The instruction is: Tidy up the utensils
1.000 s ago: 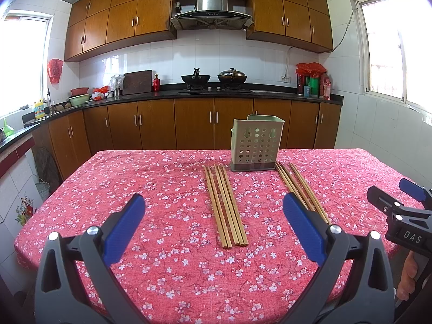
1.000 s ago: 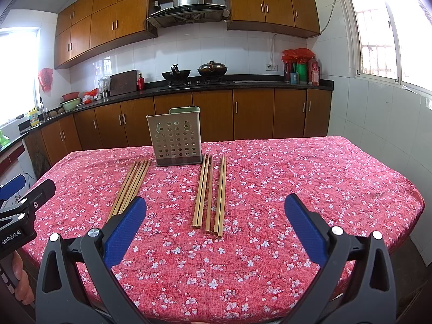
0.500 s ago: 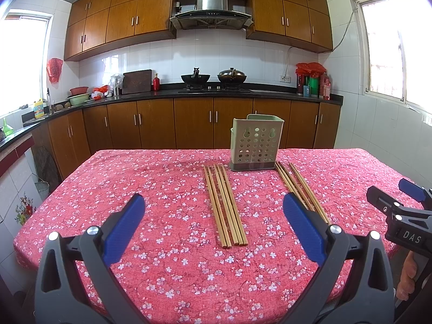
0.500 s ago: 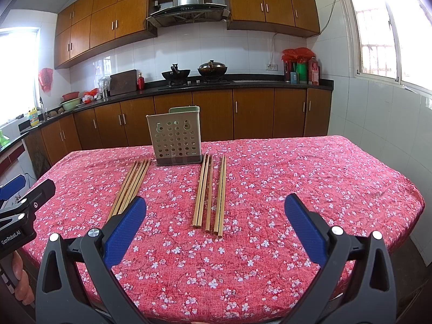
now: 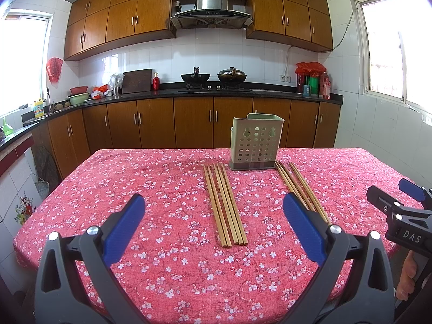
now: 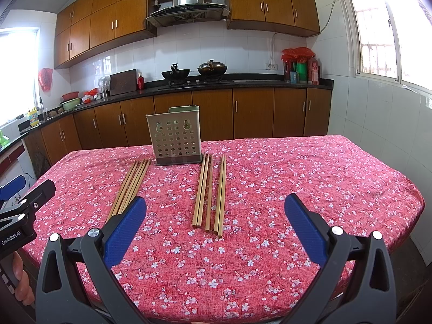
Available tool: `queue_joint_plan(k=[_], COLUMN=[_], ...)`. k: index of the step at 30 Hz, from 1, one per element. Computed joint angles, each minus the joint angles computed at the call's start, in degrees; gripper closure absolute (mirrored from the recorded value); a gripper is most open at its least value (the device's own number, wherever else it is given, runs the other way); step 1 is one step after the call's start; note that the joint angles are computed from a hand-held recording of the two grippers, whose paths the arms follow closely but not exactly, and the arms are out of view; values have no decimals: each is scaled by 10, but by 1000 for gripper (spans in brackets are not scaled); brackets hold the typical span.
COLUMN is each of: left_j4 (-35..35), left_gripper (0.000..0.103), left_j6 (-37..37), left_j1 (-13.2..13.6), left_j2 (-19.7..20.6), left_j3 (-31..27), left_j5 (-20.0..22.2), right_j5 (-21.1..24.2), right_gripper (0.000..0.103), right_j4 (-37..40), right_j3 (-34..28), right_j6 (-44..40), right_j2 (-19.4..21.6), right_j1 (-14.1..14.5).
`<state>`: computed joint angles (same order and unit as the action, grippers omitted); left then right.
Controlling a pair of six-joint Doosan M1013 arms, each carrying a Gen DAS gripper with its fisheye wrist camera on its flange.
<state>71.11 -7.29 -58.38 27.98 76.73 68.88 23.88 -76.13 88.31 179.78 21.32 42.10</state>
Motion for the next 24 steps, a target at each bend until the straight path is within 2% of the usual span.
queue_joint_plan(k=[8,11,12,14,16,17,19,21,22,24], left_j4=[-19,-45,-59,-85,-113,-127,-156,-175,-184,-198], left_gripper=[4,4,4,4,4,4,4,6,10,17], left_j6=[1,4,9,21,32,36,45,55,61,74], left_j1=[3,12,15,23,35,41,54,65,70,79], left_j2=[12,13,15,17,17,17,16,16,17,19], left_j3=[-13,-16,-19,-24,-26,-25,-25,-27,-28,-31], left_j5=[4,2,3,8,10,8,-2,-12,-20,-30], right_j5=[-2,-11,-6,18,37,45,61,80,89,116], right_gripper=[2,2,2,6,25,29,49,60,67,74], right_j4=[22,72,83,157,232,283,408,528,564,638], right_j3=[-3,-12,-13,-31,-53,-67,-99,-134,-146,-176], right_j6=[-20,-60,-70,-135,-204,-249,-355,-449,-477,-530], right_j2=[2,9,8,19,33,41,61,84,92,114], right_j1=[-2,-9,-8,-14,-22,-28,-43,-58,-63,-73])
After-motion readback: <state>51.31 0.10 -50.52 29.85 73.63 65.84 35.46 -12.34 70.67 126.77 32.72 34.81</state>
